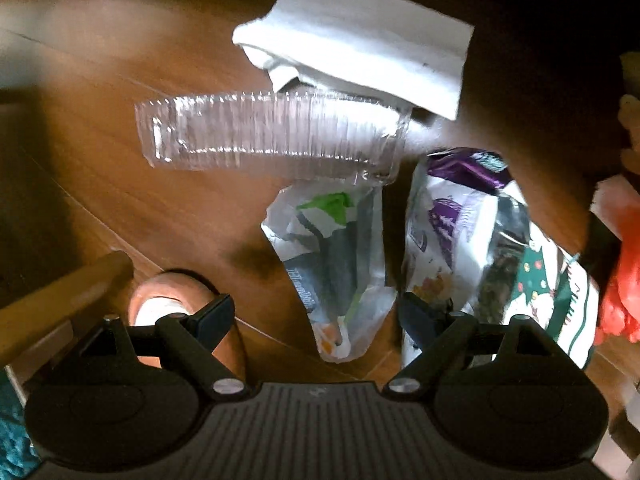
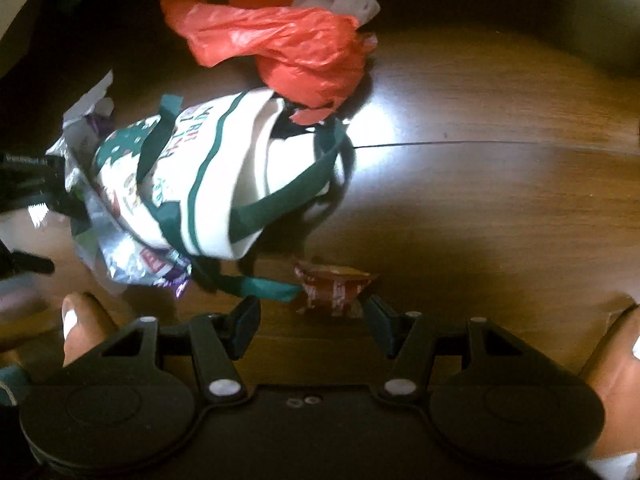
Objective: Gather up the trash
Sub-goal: 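Grasp a plastic wrapper with the left tool while the right tool grasps the red snack wrapper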
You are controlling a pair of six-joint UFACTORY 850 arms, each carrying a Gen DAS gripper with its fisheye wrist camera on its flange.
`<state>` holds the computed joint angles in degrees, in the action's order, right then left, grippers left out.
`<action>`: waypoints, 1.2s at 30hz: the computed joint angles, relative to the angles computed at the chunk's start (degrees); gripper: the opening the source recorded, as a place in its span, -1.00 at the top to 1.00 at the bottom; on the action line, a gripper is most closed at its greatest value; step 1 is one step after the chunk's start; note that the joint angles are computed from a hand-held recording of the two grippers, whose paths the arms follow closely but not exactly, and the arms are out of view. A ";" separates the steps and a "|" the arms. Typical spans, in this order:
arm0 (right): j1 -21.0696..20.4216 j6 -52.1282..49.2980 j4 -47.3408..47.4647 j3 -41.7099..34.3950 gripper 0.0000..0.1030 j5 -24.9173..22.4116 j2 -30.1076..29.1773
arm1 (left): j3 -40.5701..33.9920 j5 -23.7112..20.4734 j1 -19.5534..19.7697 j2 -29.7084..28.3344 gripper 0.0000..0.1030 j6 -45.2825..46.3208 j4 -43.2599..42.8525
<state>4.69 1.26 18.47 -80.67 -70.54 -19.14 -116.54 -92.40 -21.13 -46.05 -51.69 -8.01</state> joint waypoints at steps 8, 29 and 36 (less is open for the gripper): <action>-0.24 0.31 -0.58 0.99 -0.07 2.04 -0.18 | 4.26 2.15 0.14 0.83 -0.44 0.85 -2.01; -2.08 0.82 2.06 -1.52 0.98 3.34 -0.28 | -0.23 0.11 -0.14 -0.29 0.80 1.75 -3.75; -4.33 2.05 5.30 -0.99 0.31 1.41 -0.19 | -4.67 -0.99 0.39 -0.99 0.81 1.24 -2.28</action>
<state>0.37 3.31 23.78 -81.65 -69.13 -19.33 -121.22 -93.39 -20.75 -47.04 -50.45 -10.29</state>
